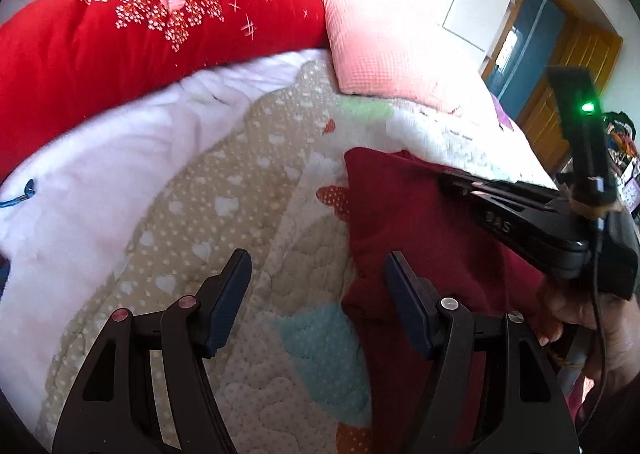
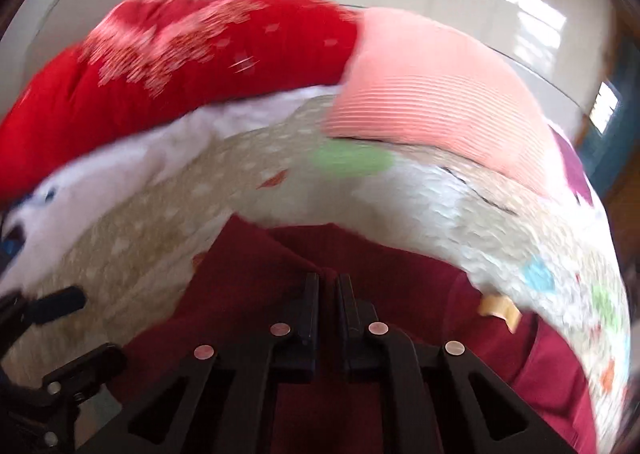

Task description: Fold small clothes

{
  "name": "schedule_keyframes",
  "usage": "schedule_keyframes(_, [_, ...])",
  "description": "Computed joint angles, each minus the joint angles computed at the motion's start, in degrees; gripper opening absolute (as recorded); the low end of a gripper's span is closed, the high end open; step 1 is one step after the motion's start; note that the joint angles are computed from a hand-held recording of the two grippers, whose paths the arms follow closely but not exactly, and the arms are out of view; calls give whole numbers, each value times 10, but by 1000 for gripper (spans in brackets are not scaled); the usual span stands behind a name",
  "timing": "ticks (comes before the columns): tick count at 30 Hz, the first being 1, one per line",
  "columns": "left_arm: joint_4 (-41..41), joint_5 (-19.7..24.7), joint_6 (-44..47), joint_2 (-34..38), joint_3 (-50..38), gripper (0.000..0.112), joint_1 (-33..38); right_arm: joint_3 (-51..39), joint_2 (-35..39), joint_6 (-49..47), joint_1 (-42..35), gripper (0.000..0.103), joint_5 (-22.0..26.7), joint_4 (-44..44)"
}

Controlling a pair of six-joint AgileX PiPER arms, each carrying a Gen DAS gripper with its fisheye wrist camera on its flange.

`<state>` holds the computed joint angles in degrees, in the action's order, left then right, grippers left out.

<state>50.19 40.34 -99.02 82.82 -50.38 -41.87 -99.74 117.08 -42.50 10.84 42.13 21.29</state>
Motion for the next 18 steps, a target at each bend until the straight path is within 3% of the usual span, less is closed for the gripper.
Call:
schedule_keyframes(2, [-35, -17, 36, 11, -4, 69, 13, -30, 31, 23, -6, 8, 35, 6])
schedule_keyframes(5, [-53, -24, 56, 18, -8, 69, 17, -29, 33, 14, -19, 21, 63, 14])
schedule_keyframes(7, [-40, -10, 45, 11, -9, 69, 9, 14, -6, -24, -55, 31, 66, 74])
schedule_keyframes(10, [3, -12, -9, -22, 12, 69, -7, 89, -69, -64, -124, 45, 46, 124])
schedule_keyframes(11, [23, -13, -32, -34, 19, 69, -13, 113, -89, -77, -152, 45, 29, 129])
schedule_keyframes(15, [40, -24, -31, -35, 10, 69, -8, 144, -119, -50, -239, 52, -46, 71])
schedule_keyframes(18, [8, -56, 15, -16, -9, 69, 10, 100, -87, -3, -283, 54, -14, 43])
